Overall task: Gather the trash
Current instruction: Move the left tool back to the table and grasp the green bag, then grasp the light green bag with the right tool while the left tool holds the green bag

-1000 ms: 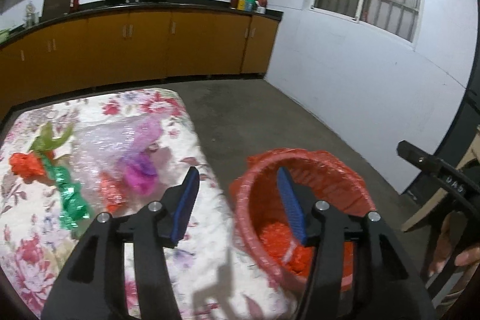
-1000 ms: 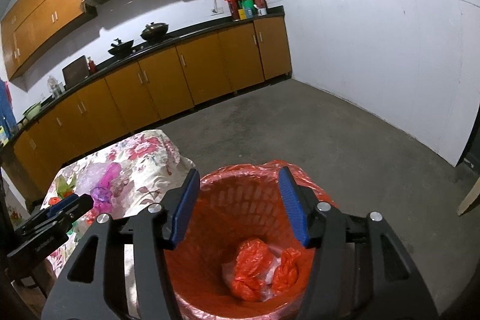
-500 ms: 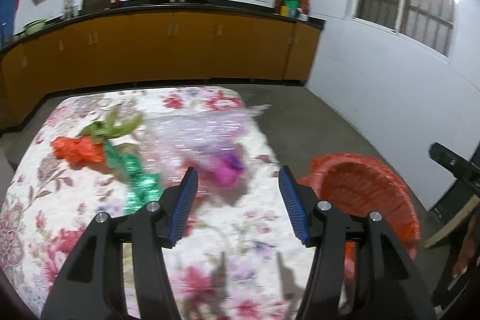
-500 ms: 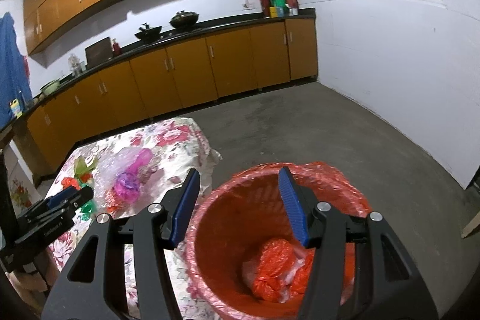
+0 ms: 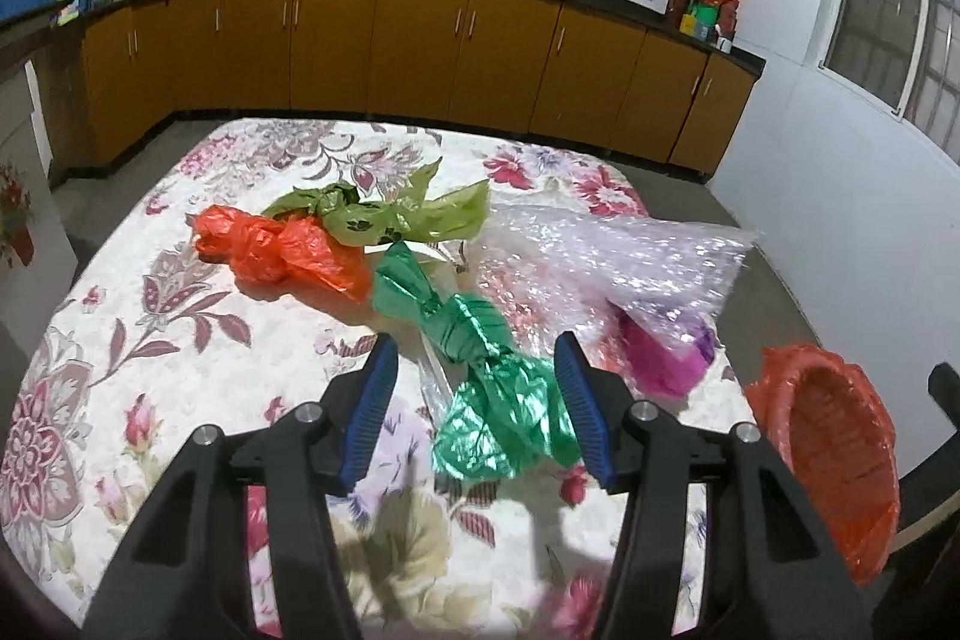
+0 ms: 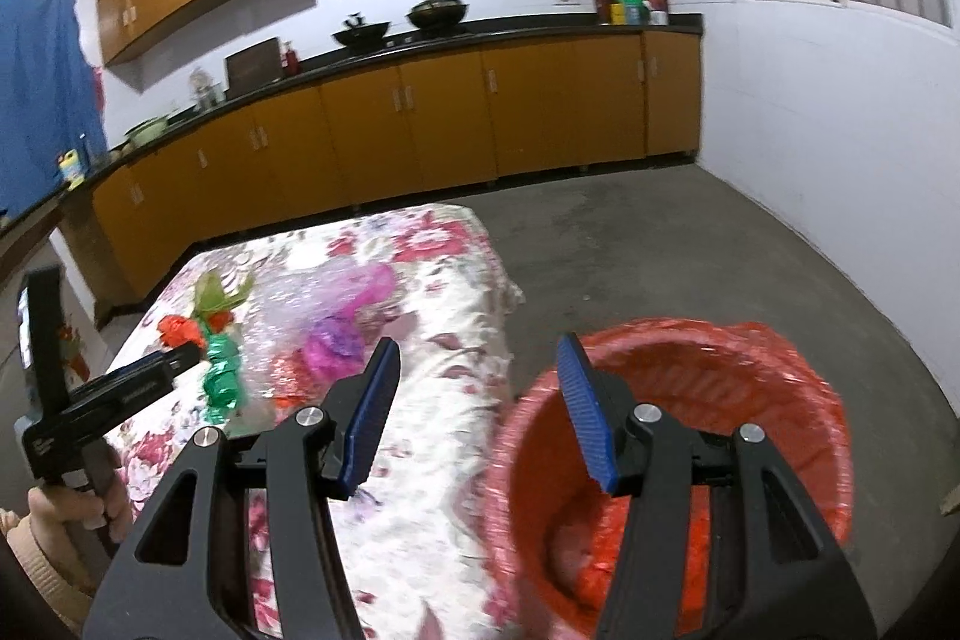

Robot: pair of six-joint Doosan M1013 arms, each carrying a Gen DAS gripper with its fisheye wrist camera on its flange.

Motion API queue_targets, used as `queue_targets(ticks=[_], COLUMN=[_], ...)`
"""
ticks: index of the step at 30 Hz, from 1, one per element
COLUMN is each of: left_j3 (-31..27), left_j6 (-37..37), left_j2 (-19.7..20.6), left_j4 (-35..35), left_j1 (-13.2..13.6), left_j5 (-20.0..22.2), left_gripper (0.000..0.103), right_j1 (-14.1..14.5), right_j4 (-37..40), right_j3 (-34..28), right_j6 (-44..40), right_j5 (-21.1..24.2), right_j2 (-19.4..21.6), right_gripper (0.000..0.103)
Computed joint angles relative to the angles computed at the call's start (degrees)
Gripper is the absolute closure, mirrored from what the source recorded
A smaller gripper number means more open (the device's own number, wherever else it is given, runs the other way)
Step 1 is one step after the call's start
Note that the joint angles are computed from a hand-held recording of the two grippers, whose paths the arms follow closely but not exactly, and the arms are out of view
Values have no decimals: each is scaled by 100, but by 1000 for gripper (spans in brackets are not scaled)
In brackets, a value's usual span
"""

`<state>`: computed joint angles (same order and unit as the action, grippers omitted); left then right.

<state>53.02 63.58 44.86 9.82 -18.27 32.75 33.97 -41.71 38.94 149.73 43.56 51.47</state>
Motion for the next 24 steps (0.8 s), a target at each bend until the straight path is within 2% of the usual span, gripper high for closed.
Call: queue_targets(ticks=[6, 9, 10, 14, 20, 24], left_j3=[-657, -882, -875, -606, -150, 252], left_j6=[223, 426, 452, 540, 566, 453], left_j2=[421, 581, 588, 483, 216, -32], left_j4=[-272, -541, -589, -753, -728, -621], left_j1=[23, 57, 67, 113, 172, 236], left_j5=[664, 978, 987, 689, 266, -31], left_gripper=[54, 66, 74, 80, 80, 80], right_j1=[7, 5, 6, 12, 18, 10], right_j4=[450, 628, 666, 824, 1045, 1330], right_j3=[-639, -906, -963, -1266, -1727, -2346], right_j6=[-603, -816, -868, -1103, -1397, -1732], right_j5=[139, 237, 258, 387, 474, 628], right_j2=[360, 506, 541, 704, 944, 1248], right_gripper=[48, 48, 48, 48, 48, 49])
